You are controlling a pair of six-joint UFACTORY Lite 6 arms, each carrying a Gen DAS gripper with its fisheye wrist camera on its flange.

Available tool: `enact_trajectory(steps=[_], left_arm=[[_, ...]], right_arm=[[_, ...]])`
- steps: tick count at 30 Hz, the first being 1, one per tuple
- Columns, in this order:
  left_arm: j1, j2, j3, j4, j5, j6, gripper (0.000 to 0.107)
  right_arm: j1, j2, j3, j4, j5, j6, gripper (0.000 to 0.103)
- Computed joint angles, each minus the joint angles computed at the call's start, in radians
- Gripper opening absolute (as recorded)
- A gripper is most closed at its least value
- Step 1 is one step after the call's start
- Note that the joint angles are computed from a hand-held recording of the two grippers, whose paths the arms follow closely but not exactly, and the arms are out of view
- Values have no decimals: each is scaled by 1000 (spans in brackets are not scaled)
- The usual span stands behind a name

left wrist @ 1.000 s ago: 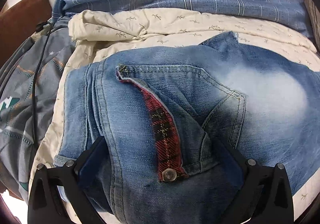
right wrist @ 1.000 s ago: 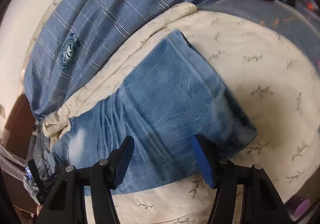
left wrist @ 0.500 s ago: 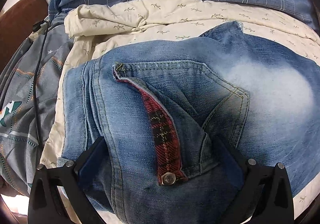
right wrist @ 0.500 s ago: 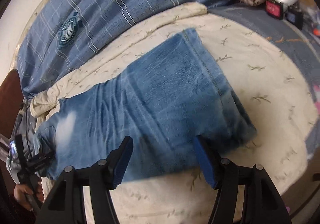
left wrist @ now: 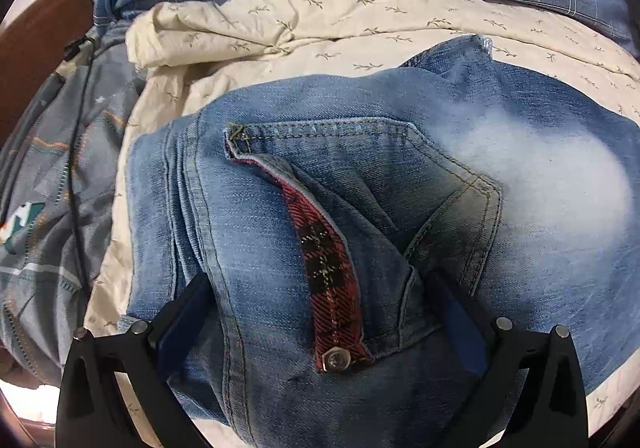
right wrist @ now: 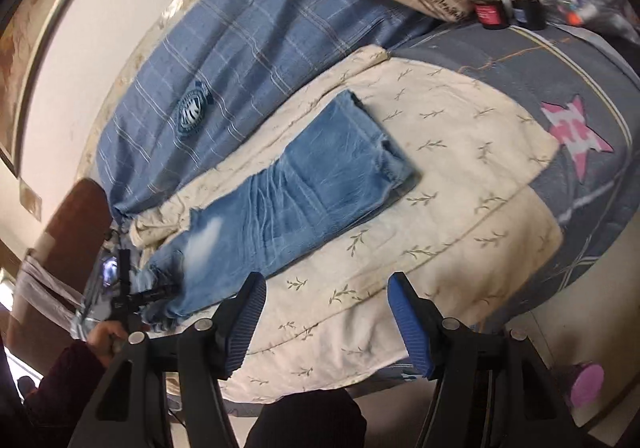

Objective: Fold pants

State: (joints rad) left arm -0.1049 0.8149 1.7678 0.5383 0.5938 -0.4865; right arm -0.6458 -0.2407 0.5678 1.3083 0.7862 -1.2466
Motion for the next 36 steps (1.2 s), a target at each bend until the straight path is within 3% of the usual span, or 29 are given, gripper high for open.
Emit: enact_trajectory(steps=[4, 13, 25, 32, 34, 36], left_arm=[[-43, -52, -88, 169, -13, -186, 103], [-59, -163, -189, 135, 1, -188, 103], [-201, -508, -462, 329, -220, -351, 103], [-341, -397, -409, 248, -254, -236, 103], [-343, -288, -328, 100, -211, -101, 103], [-342, -188, -272, 98, -157, -112, 103]], right_arm=[[-73, 17, -13, -29, 56, 18, 69], [-105, -78, -95, -50, 88, 78, 69], [42, -249, -171, -110, -14, 195, 69], [64, -280, -187, -127, -33, 217, 69], [46, -296, -197, -133, -21, 224, 69], [32, -314, -207, -144, -12, 233, 69]])
